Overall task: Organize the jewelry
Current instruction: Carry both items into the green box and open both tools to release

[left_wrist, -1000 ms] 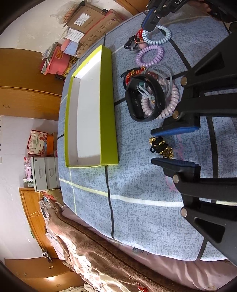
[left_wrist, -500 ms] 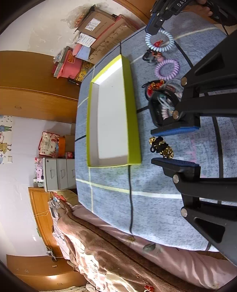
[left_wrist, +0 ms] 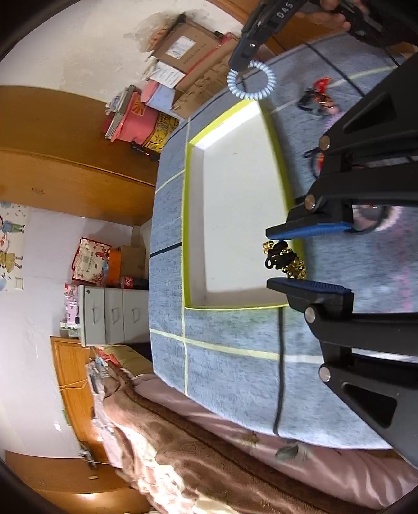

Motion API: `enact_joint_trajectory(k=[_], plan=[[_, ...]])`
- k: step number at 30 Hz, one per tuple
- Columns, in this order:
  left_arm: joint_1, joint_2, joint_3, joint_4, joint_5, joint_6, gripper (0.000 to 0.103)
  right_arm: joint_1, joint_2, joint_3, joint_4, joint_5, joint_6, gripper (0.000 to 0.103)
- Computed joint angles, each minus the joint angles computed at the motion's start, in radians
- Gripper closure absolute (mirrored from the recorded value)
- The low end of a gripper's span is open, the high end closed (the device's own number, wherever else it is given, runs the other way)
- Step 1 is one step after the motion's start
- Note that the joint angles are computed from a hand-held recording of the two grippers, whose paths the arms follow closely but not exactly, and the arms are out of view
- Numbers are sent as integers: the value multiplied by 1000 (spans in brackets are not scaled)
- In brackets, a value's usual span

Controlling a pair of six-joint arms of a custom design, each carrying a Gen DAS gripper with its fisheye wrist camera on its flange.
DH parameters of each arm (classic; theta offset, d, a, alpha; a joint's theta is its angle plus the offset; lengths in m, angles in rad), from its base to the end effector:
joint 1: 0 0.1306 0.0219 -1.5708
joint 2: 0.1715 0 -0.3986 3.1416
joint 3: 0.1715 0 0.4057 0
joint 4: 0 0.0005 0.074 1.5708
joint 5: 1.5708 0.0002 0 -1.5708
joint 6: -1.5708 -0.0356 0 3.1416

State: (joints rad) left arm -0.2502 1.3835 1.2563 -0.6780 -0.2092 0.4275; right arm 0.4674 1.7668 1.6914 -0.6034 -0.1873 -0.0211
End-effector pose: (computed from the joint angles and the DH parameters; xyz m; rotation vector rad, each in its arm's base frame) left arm 0.4796 -0.1155 0.3991 -0.3074 2.3349 -0.0820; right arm 0.5814 0.3003 0.4034 -0.6034 2.1971 0.4706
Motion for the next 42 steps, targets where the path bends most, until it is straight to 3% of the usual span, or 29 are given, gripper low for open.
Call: enact_joint_trajectory(k=[8, 16, 22, 25, 36, 42], plan=[[51, 111, 108, -17, 66, -23, 78, -10, 203, 284, -161, 9, 34, 93], [78, 229, 220, -68, 91, -35, 78, -10, 409, 594, -340, 16, 72, 93], [90, 285, 269, -98, 98, -25, 78, -13, 513, 752, -445, 18, 83, 92], [88, 304, 287, -115, 86, -29, 78, -9, 551, 810, -485, 52, 100, 92], [85, 326, 309, -117, 86, -47, 77, 2, 583, 859, -513, 93, 141, 92], [88, 333, 320, -122, 92, -47, 74, 3, 573, 839, -494, 100, 150, 92]])
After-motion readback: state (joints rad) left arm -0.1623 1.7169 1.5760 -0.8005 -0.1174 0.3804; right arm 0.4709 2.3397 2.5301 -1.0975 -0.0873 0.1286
